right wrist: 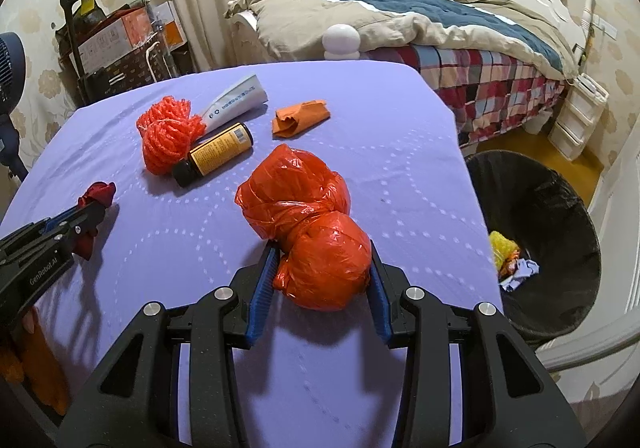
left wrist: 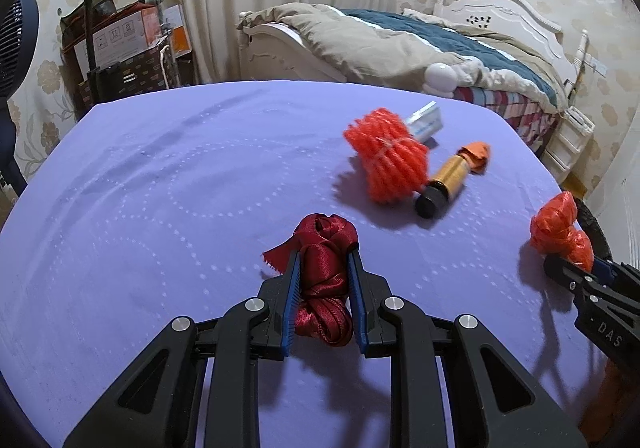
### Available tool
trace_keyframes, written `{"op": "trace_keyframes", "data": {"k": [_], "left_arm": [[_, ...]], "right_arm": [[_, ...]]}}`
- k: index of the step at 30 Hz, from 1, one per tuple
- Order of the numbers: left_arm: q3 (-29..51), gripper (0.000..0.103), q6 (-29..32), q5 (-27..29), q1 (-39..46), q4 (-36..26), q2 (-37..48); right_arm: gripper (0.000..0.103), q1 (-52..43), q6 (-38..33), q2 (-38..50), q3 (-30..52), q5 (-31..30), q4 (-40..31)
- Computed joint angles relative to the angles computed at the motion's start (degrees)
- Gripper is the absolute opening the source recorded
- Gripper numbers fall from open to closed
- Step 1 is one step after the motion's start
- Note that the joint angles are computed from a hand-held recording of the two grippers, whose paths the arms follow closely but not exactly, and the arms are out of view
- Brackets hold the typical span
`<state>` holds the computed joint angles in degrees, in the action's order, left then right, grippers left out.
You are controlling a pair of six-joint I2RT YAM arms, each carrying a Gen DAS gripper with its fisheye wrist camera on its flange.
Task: Collect trash
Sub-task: 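Carry the ribbon and orange bag over the bin and open both tools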
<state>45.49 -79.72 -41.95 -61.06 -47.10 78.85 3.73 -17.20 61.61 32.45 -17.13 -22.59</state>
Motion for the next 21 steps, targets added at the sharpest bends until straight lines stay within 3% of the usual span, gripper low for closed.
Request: {"op": "trace_keyframes", "data": {"k": [9,21], "left_arm": [[5.9,0.023,-1.5,-2.2,-5.0,-0.6,5.5],[16.3,0.023,7.3,-3.7,-5.6,3.8,13.4]], "right_arm": [[0.040,-10.0,-5.2,-4.5,-0.5,-5.4,-3.7],[0.040,-25.1,-10.8,-0.7,3.5,-11.9,-4.0]]}}
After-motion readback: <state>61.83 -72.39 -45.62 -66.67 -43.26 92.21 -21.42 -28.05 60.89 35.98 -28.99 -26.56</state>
